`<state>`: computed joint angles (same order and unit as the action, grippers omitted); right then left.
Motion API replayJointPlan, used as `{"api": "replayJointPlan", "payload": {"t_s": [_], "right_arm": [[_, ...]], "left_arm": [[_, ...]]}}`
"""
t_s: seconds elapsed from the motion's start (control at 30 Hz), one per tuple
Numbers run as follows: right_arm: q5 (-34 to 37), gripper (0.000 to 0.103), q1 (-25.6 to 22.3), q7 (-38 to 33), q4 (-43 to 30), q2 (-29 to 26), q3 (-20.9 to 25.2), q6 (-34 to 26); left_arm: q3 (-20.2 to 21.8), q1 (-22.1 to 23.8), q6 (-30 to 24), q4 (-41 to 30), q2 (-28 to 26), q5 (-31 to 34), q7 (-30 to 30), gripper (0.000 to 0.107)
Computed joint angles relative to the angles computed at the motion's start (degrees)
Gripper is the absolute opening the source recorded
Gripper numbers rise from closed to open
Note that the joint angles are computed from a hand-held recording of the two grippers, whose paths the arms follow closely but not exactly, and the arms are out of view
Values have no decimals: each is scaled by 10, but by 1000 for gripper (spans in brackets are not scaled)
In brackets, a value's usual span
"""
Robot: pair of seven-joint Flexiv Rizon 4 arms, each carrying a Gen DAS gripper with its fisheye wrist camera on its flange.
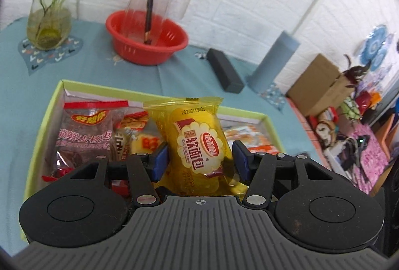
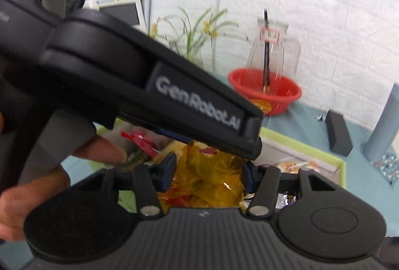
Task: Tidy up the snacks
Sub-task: 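Carry the bun packet into the green box and open the left gripper, then grasp the white-and-yellow chip bag with the left gripper and lift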
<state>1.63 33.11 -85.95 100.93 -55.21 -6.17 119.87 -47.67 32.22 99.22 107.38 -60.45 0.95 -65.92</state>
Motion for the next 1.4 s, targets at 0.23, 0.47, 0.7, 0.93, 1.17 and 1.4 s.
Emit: {"api": "replayJointPlan", "payload": {"t_s": [0.23, 0.47, 0.7, 0.93, 1.17, 1.4], "right_arm": [[5, 80, -3, -4, 2, -10, -2, 27], [105, 93, 33, -61, 71, 16, -10, 157], [165, 93, 17, -80, 167, 34, 51, 260], [175, 94, 8, -41, 205, 8, 81, 255], [182, 93, 30, -29, 217, -4, 71, 235], [175, 90, 29, -6, 181, -18, 51, 177]], "left_arm": [[-13, 10, 35, 8, -20, 28, 15, 64], [-42, 55, 89, 71, 1, 100, -18, 72], [-48, 88, 130, 144, 15, 164, -55, 74], [-25, 92, 142, 185, 7, 204, -80, 78], [-13, 66, 25, 155, -20, 137, -60, 75], [-12, 18, -44, 117, -32, 62, -10, 56]]}}
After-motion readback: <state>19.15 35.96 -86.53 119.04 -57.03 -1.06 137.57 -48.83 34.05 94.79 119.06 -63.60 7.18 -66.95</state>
